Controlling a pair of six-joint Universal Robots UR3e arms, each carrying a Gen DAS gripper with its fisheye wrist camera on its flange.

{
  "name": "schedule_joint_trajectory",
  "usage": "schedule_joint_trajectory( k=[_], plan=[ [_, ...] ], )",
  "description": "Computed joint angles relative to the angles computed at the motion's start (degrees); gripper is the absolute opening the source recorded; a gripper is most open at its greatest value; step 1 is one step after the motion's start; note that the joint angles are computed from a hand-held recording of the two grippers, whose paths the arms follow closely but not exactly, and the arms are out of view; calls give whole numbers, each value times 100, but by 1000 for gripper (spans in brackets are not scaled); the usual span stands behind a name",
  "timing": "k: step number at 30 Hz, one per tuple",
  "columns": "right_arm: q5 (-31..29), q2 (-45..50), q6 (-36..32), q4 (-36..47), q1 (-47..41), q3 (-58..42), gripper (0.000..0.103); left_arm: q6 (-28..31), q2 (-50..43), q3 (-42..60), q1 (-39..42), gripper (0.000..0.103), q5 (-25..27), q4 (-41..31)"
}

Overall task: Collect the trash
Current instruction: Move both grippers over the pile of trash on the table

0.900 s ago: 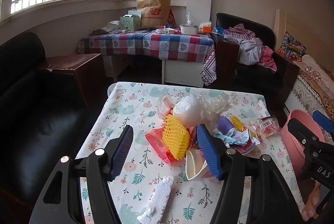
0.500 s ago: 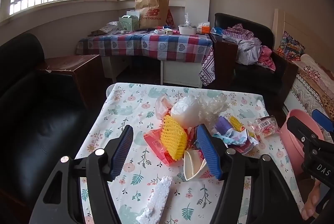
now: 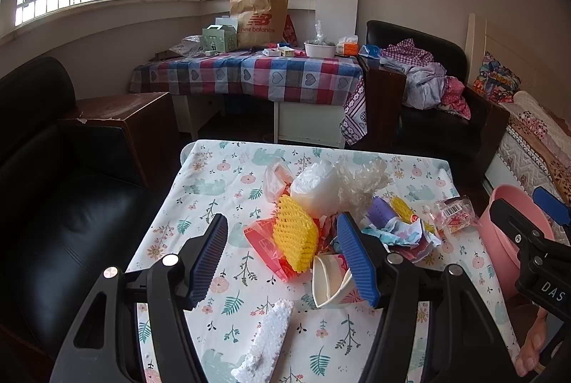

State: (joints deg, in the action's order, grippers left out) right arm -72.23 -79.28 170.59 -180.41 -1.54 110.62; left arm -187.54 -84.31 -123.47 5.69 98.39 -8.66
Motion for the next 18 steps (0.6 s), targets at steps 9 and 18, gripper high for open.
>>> schedule_joint_trajectory(
  k=[9, 18],
  plan=[
    [12, -38, 2, 38, -7, 16, 100, -35, 26, 2, 6, 63, -11, -107],
    [55, 48, 8, -202, -58, 206, 100, -104, -217, -44, -91, 63, -2, 59]
  ],
)
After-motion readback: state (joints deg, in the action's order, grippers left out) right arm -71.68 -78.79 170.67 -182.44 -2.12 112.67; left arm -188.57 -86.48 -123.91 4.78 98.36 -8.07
